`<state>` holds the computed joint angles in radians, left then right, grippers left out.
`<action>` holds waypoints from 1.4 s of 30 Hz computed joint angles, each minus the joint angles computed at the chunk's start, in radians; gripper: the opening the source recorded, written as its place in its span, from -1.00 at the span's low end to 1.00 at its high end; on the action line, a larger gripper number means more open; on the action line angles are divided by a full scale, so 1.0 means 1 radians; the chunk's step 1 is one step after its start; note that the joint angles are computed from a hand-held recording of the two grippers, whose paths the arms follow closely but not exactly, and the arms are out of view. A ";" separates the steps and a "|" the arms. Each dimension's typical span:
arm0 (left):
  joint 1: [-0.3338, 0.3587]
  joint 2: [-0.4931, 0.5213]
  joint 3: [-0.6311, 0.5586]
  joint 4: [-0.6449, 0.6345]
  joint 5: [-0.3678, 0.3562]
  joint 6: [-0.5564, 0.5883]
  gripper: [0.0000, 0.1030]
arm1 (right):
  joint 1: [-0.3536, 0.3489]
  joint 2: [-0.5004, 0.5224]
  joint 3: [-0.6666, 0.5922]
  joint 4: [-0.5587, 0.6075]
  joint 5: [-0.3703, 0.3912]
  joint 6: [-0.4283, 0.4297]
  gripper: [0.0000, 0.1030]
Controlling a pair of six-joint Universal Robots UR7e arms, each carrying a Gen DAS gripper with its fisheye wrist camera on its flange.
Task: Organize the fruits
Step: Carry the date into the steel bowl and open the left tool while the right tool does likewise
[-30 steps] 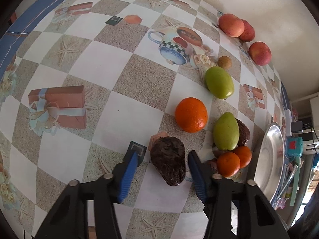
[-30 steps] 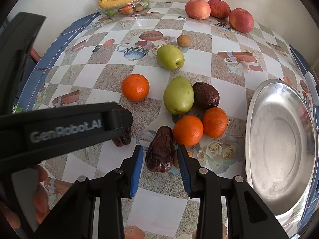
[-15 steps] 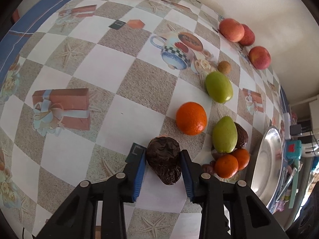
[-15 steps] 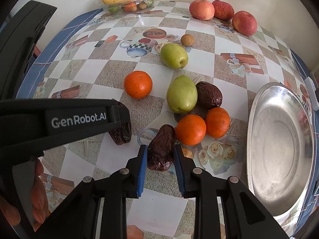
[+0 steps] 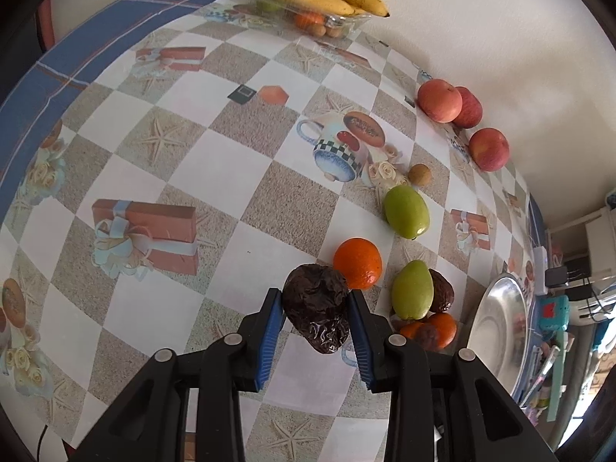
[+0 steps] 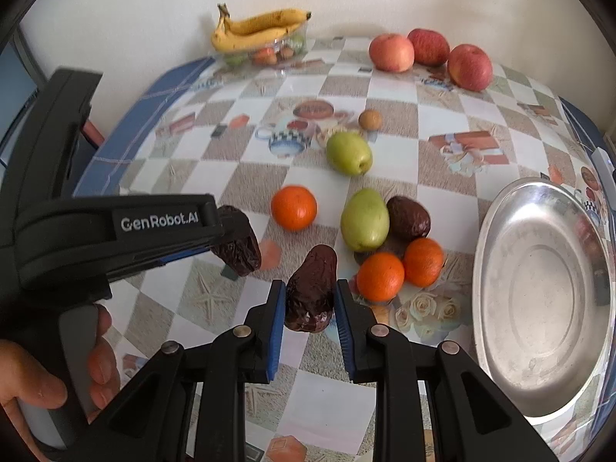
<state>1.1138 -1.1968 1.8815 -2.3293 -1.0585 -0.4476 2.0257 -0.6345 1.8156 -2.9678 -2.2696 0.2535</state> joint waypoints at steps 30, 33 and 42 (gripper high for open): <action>-0.199 0.250 -0.038 -0.122 -0.110 0.300 -0.28 | -0.114 -0.238 0.186 -0.002 -0.324 0.435 -0.49; -0.201 0.274 -0.051 -0.111 -0.110 0.313 -0.25 | -0.137 -0.262 0.194 0.015 -0.329 0.472 -0.47; -0.194 0.286 -0.070 -0.074 -0.126 0.304 0.07 | -0.163 -0.286 0.187 -0.004 -0.313 0.452 -0.46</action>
